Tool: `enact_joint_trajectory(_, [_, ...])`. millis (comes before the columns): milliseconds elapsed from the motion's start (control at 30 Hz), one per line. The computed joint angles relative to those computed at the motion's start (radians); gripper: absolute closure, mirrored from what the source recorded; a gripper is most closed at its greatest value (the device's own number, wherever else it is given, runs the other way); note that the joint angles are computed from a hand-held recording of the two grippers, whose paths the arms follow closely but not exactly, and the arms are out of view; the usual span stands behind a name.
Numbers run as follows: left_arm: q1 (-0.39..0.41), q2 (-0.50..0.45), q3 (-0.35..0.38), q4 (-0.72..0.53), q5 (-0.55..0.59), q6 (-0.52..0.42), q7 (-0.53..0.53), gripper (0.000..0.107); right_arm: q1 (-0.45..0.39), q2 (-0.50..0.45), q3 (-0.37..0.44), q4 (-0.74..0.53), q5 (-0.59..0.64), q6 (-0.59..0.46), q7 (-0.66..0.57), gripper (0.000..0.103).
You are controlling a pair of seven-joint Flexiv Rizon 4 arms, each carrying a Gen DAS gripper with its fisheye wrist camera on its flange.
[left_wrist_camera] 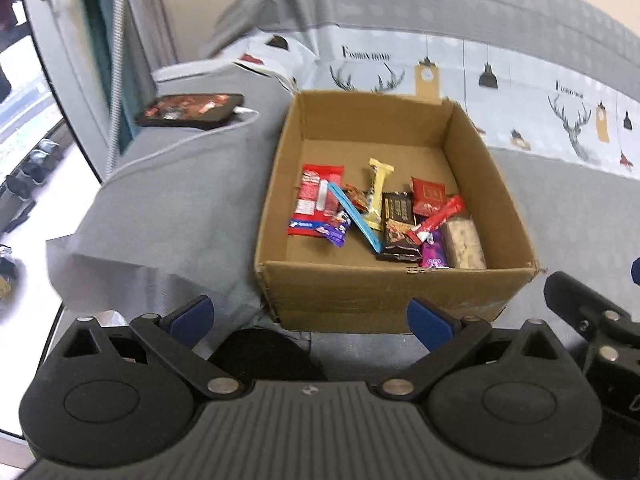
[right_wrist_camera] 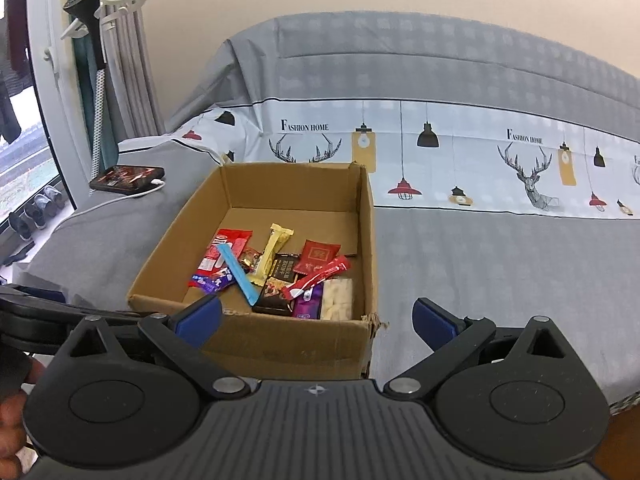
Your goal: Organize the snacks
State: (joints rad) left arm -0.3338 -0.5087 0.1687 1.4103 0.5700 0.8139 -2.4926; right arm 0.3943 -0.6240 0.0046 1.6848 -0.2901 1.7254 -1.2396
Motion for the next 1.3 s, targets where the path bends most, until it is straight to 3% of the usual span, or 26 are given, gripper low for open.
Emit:
enact_joint_trajectory(167, [-0.049,0.049,0.021,0.026,0.089,-0.008,-0.067,0.004,0.029,0.034,-0.033,0.055,0.011,0.051,-0.016,0.001])
enact_joint_trajectory(400, [-0.048,0.088,-0.016,0.052,0.120,-0.054,-0.090,0.004,0.034,0.062,-0.035,0.099,0.037,0.098,-0.047,0.001])
enact_joint_trajectory(767, [-0.048,0.100,-0.040,0.054,0.156,-0.066,-0.105,0.004,0.059,0.080,-0.062,0.121,0.083,0.107,-0.055,0.001])
enact_joint_trajectory(1300, [-0.050,0.100,-0.038,0.056,0.185,-0.069,-0.125,0.004,0.030,0.072,-0.026,0.108,0.074,0.088,-0.060,0.001])
